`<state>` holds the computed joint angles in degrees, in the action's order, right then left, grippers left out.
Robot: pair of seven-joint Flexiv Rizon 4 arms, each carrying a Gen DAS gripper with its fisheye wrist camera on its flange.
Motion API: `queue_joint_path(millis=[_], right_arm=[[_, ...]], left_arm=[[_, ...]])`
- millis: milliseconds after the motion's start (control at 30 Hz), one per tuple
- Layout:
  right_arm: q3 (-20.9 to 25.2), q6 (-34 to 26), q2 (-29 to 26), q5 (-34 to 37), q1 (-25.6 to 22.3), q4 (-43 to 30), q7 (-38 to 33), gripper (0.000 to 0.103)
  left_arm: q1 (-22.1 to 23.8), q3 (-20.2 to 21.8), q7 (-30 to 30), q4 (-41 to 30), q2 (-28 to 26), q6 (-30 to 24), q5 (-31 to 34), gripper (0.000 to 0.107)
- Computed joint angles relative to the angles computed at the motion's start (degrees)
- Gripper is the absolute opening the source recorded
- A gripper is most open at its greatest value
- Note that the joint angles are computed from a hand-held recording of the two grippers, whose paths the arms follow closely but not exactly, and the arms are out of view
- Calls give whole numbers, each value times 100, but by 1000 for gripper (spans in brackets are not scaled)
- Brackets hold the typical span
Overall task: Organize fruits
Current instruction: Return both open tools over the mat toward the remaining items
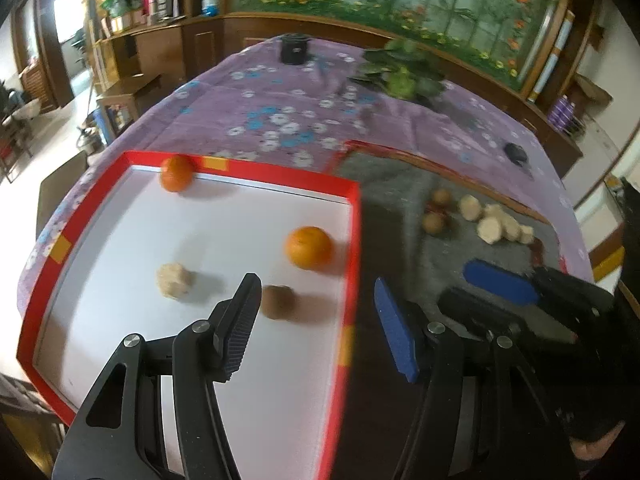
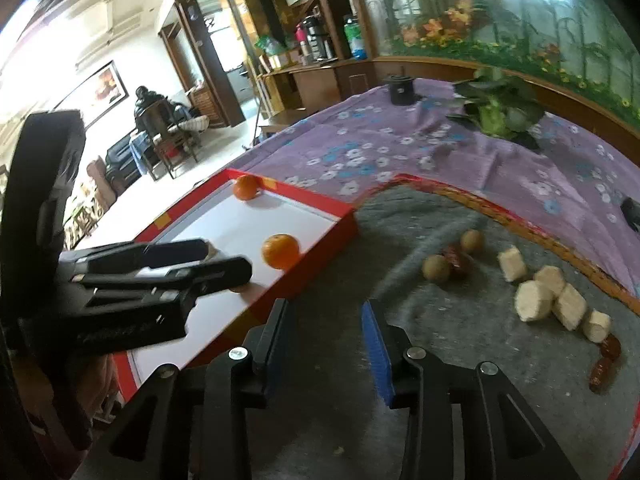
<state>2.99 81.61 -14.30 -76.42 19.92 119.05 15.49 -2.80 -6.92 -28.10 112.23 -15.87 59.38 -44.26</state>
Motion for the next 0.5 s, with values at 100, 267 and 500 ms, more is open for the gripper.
queue_joint_path(millis=[100,267,500], right_arm=[[-31,97,120,-248,-112,141,261,36],[48,78,324,-433,-342,358,435,36],[154,53,549,-661,-628,558,672,37]], left_arm=[[-67,-107,328,273,177,190,-375,59],[-262,-108,648,556,372,238,-690,59],[-581,-96,1029,834,483,454,-1039,59]])
